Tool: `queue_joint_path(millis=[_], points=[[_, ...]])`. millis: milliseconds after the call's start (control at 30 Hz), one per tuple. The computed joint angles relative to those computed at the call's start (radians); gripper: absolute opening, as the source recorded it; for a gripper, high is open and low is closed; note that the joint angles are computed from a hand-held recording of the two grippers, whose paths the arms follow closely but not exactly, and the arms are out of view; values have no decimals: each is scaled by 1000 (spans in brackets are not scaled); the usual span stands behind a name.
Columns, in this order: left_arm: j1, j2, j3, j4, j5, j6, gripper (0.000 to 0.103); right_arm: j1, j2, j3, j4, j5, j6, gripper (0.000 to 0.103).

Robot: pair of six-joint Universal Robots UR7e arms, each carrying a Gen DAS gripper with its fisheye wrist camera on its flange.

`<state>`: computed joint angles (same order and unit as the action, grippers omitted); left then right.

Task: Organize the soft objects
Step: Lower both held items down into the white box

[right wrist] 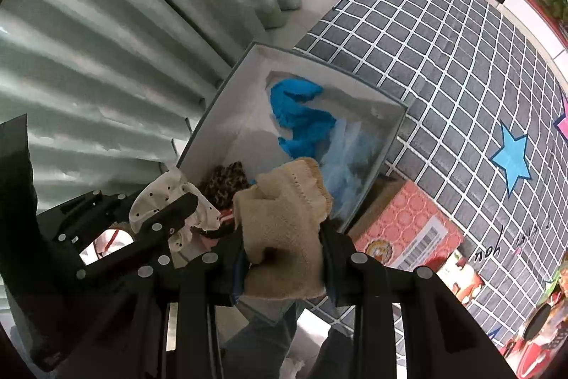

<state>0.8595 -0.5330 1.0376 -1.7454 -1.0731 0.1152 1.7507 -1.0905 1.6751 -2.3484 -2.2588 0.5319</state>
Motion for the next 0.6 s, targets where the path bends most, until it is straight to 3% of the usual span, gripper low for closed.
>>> queue_joint_path(millis=[600], points=[[11, 142, -184, 122, 0, -53, 25, -73, 12, -45, 19, 39, -10, 34]])
